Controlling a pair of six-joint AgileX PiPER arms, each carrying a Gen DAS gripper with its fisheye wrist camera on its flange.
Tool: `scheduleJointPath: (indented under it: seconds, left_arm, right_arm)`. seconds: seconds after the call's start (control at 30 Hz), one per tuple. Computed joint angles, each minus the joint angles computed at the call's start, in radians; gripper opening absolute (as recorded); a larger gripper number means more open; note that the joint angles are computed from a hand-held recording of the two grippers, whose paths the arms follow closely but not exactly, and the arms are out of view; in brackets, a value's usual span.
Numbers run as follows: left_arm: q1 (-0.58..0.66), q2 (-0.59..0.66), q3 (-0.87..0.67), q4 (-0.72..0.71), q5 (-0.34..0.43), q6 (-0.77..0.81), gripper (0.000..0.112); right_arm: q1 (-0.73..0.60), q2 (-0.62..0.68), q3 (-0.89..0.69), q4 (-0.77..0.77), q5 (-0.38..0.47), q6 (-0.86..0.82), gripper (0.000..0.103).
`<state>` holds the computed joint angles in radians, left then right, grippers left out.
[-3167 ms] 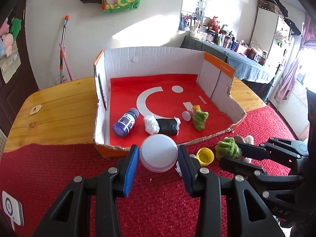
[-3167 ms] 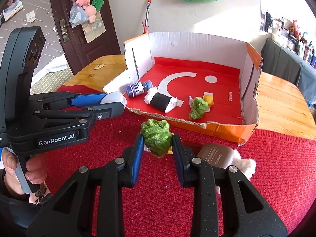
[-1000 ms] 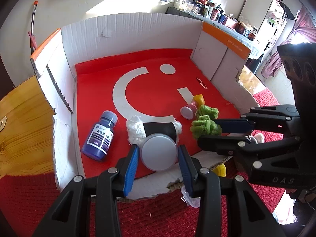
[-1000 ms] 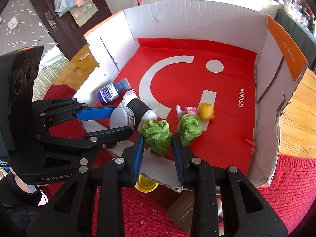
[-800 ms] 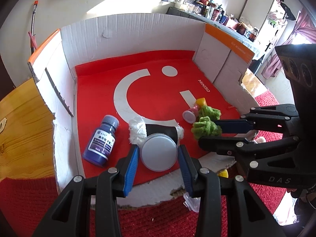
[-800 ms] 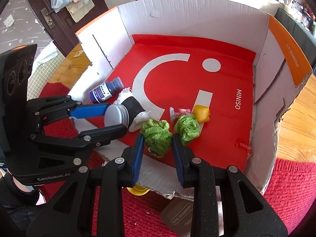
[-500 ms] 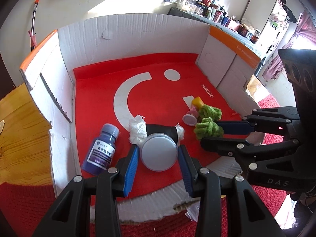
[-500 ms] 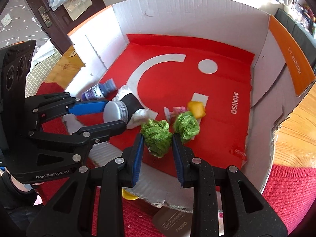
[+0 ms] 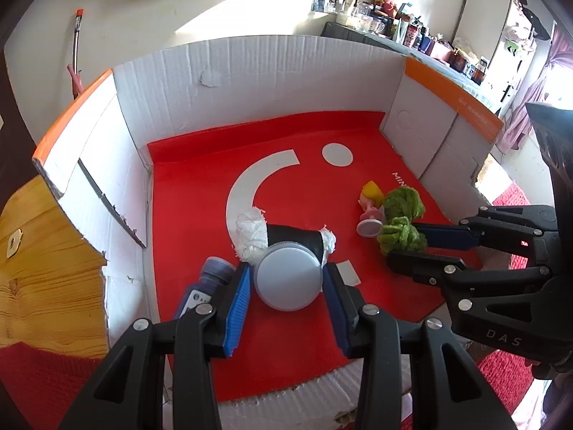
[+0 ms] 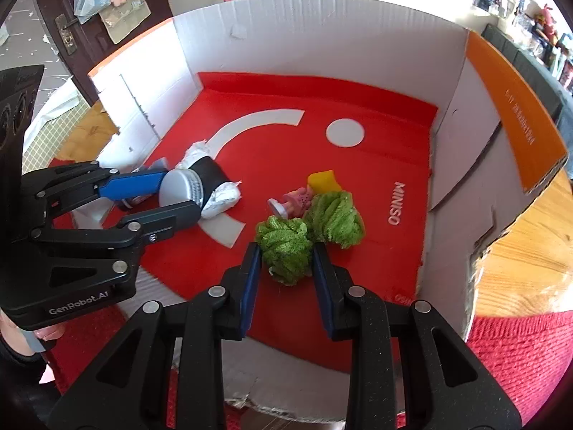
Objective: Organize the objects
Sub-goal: 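Lower the lid onto the sock roll and open the left tool while the right tool releases the knit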
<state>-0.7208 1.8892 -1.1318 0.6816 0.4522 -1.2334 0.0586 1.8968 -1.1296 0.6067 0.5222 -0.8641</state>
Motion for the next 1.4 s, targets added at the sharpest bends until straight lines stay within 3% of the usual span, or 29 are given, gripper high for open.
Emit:
scheduleJointPath:
  seconds: [0.67, 1.4]
  left_arm:
    - [0.007, 0.04, -0.012, 0.039, -0.02, -0.057, 0.042]
    - [0.012, 0.031, -0.003, 0.036, -0.028, -0.058, 0.043]
  right_arm:
    - [0.019, 0.007, 0.022, 0.04, -0.067, -0.051, 0.028]
    - [-0.003, 0.001, 0.039, 0.148, -0.042, -0.142, 0.028]
